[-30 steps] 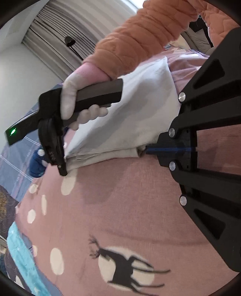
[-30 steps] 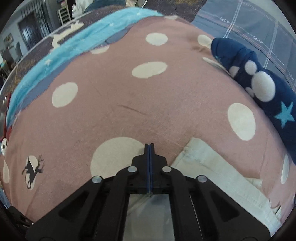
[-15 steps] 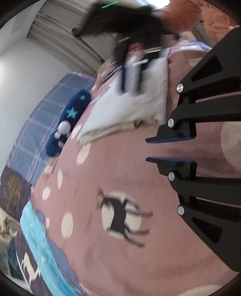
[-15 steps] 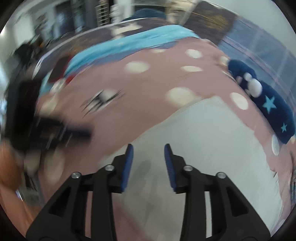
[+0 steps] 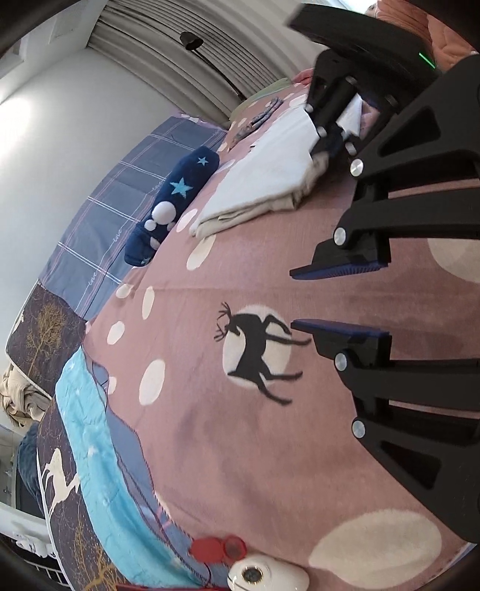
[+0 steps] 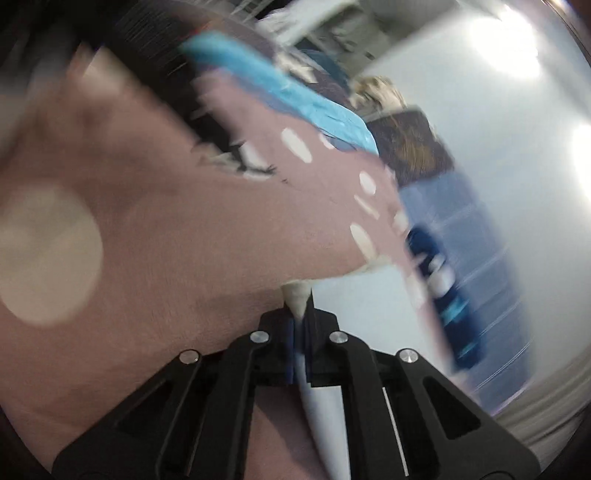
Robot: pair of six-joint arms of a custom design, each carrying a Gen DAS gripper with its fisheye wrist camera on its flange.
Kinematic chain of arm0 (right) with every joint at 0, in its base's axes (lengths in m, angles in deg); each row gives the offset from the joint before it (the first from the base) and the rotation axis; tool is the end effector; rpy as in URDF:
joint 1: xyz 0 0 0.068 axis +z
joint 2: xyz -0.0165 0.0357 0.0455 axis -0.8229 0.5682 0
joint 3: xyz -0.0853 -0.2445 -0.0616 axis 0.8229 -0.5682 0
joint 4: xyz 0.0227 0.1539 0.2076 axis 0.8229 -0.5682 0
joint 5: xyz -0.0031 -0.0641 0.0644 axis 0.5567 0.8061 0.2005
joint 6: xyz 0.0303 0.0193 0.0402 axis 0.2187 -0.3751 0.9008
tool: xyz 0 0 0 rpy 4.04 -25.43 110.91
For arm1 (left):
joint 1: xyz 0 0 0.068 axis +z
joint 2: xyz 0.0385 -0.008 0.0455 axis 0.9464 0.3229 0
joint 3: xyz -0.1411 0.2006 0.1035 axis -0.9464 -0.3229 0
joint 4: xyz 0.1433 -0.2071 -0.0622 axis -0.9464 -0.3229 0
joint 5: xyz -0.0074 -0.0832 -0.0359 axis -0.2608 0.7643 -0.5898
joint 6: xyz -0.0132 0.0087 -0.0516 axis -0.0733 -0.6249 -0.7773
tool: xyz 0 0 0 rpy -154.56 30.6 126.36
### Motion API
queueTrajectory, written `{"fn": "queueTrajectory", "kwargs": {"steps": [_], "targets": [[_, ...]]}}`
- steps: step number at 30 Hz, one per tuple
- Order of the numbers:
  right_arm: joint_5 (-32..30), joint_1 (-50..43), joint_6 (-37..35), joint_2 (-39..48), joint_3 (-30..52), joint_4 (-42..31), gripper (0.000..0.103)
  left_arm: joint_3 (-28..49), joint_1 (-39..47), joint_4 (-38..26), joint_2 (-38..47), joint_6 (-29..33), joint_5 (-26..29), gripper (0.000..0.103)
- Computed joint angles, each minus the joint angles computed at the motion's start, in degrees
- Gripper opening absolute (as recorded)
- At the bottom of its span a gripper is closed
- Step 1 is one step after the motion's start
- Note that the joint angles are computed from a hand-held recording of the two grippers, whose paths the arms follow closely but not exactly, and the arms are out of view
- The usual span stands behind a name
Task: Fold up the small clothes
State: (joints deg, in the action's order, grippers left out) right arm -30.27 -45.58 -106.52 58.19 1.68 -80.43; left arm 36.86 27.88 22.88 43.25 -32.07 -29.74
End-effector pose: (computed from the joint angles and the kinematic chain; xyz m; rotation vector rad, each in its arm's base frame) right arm 0.1720 0.0342 0.2281 -1.1954 1.8435 -0.2853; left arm 0.1803 -0.1580 0.1955 -0.2245 2.2580 -0.6038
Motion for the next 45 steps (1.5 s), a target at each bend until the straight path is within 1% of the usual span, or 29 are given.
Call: {"fn": "queueTrajectory", "kwargs": {"steps": [1,2,3,4,5,7,8,9,11,12,15,16,17,18,19,20,22,25,27,28,29,30,31,34,37,38,42,43,45], "targets": [[-4.4,-3.5,0.3,1.5,2.5,-2.3,0.004,-0.2,0.2,-0.1,-0.3,0.1,0.4,0.022],[-6.0,-4.9,-0.1,1.8,3.3,-2.9,0.007,-0.1,0.7,-0.1,0.0,0.3,0.9,0.022],[-6.7,-5.9,-0.9,2.5,4.1,-3.6,0.014,0.1,1.0,0.1,0.2,0.5,1.5,0.023],[-7.2,-6.6,-1.7,2.8,4.8,-4.8,0.020,0.5,1.4,0.7,0.9,0.9,2.5,0.025],[-7.2,-6.8,-1.7,1.9,4.7,-5.4,0.026,1.3,2.0,2.1,2.2,1.8,4.7,0.031],[-6.8,-6.7,-1.4,-0.9,4.0,-6.6,0.031,2.7,3.1,5.0,4.9,3.6,9.0,0.037],[-6.1,-6.5,-1.4,-1.6,3.8,-7.3,0.036,3.9,3.9,6.1,6.6,4.5,11.8,0.040],[-5.1,-6.4,-1.7,-2.6,3.4,-8.3,0.038,5.3,5.0,7.3,8.7,5.6,15.4,0.041],[-3.5,-6.0,-1.8,-3.5,2.6,-9.6,0.037,11.4,7.5,7.3,15.7,8.3,22.8,0.043],[-2.0,-5.2,-1.3,-3.8,2.1,-9.7,0.037,16.5,9.0,5.5,20.5,10.6,27.4,0.043],[2.8,-1.8,0.7,-3.7,0.8,-8.6,0.039,29.6,10.7,-1.8,30.9,15.4,33.1,0.046],[4.1,-0.6,1.7,-3.8,0.3,-7.8,0.040,34.9,11.5,-4.1,35.3,17.2,36.7,0.049],[5.4,0.4,2.4,-3.7,-0.1,-6.8,0.040,40.3,12.3,-6.5,39.9,18.6,40.9,0.049],[6.8,1.6,3.3,-3.4,-0.4,-6.1,0.040,43.7,12.7,-8.3,42.7,19.2,43.0,0.049],[7.6,2.4,4.2,-3.1,-0.4,-5.7,0.040,48.7,12.9,-10.7,46.7,19.7,44.0,0.049],[8.2,3.0,5.1,-2.6,-0.1,-5.6,0.040,51.8,13.1,-11.4,49.4,19.8,44.2,0.049],[10.2,5.0,6.8,-0.9,0.8,-5.5,0.040,57.1,14.0,-10.9,53.9,18.5,46.0,0.049],[14.2,8.6,8.8,1.6,1.6,-4.1,0.040,63.5,15.2,-10.9,58.8,14.1,46.8,0.049],[16.6,10.9,9.8,3.3,1.8,-2.5,0.034,66.2,15.7,-10.3,60.7,11.9,47.0,0.048],[16.5,11.2,10.0,4.5,2.2,-2.0,0.029,67.7,15.6,-10.2,61.7,11.3,46.2,0.040],[15.5,11.0,10.5,5.4,2.9,-2.5,0.009,69.2,15.5,-10.8,62.6,11.3,45.4,0.016],[13.6,10.1,11.7,6.6,4.3,-3.6,0.009,70.8,15.2,-11.7,63.6,11.0,44.8,0.008],[11.5,8.7,13.1,7.1,5.3,-4.7,0.008,71.3,15.4,-11.7,63.8,10.5,45.1,0.008],[1.3,0.7,15.5,6.6,8.7,-8.4,0.008,70.0,15.2,-10.5,62.3,10.0,44.6,0.007],[-7.1,-7.2,15.9,6.4,11.5,-10.8,0.008,72.5,14.8,-12.5,62.1,9.8,44.2,0.007],[-11.0,-11.0,16.2,6.2,12.9,-12.3,0.008,73.3,14.5,-13.1,61.8,9.7,43.8,0.007],[-23.8,-24.5,15.5,7.6,18.0,-16.8,0.008,79.6,11.8,-17.4,62.3,9.9,40.9,0.007],[-26.9,-28.3,15.0,7.9,19.4,-18.7,0.008,82.5,10.9,-18.9,63.1,9.6,40.2,0.007],[-33.4,-36.5,13.1,12.0,23.7,-22.1,0.008,88.6,9.2,-22.1,65.3,9.3,38.6,0.007]]}}
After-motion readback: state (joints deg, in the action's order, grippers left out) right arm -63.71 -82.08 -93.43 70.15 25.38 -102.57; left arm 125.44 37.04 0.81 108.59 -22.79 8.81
